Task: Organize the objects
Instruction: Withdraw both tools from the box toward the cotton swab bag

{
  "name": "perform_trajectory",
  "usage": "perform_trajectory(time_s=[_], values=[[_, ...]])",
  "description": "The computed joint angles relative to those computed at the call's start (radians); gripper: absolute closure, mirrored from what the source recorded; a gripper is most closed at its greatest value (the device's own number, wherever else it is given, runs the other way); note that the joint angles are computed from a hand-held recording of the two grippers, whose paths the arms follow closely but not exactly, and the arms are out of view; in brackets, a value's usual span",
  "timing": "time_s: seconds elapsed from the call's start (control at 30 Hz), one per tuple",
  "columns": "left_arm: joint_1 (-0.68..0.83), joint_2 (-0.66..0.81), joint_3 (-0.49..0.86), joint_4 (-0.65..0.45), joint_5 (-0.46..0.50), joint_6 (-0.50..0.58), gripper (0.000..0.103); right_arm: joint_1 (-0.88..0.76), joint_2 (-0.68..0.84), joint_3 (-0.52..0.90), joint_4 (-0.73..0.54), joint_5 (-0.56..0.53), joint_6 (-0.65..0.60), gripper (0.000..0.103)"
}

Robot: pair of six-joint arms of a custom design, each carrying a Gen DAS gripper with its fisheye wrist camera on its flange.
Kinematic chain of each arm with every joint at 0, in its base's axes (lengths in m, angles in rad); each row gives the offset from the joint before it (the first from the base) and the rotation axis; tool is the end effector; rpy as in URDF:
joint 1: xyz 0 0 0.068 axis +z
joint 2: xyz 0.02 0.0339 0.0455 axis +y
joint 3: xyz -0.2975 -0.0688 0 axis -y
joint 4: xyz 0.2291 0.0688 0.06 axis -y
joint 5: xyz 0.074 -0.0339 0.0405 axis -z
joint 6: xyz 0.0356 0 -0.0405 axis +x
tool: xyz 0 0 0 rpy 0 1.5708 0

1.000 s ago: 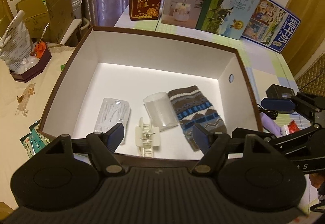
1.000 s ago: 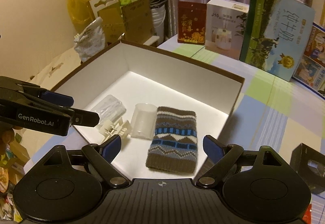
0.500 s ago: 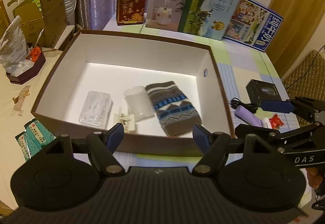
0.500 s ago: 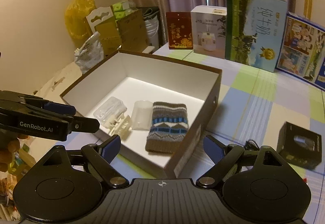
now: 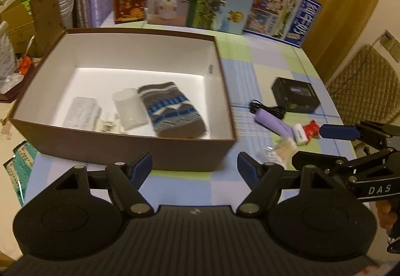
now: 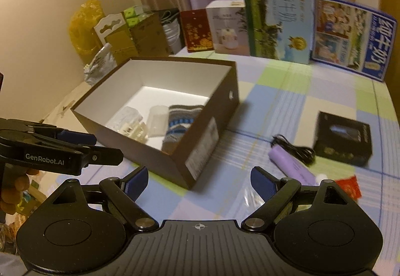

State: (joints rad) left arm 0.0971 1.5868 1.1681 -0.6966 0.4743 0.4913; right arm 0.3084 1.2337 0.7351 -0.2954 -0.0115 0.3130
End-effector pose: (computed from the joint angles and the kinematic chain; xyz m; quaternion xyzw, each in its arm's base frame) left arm 0.3051 0.0134 0.2777 0.2374 0.9182 -0.1554 0.2764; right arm 0.2174 0.0697 0.2592 0.0000 0.9255 0.1208 0.3589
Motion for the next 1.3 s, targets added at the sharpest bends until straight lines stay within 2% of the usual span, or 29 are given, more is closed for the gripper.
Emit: perform_trajectory(time_s=[0.3,0.67,0.87,1.17,1.3], values=[[-0.132,-0.073,-0.107,0.023,-0.004,-0.047,0.032,-0.133,-0.147,-0.089,-0.097,-0.057,-0.038,0.016],[-0.313,-0.105,-0.163,0.074,-0.039,-0.128,0.032,-0.413,-0.259,-0.141,-0.207,-0.185,-0.181,0.016],[-0.418,-0.094,-0.182,0.123,-0.069,-0.176,0.032,-0.582,-0.260,-0.158,-0.232,-0.261,-0.276,0.016],[-0.563,-0.013,-0.196,0.247,-0.143,-0.230,0.032,-0.785,-0.199,-0.186,-0.197,-0.329,-0.381,0.016],[-0.603,0.054,-0.192,0.301,-0.168,-0.227,0.037,-0.846,-0.156,-0.191,-0.168,-0.346,-0.409,0.016]])
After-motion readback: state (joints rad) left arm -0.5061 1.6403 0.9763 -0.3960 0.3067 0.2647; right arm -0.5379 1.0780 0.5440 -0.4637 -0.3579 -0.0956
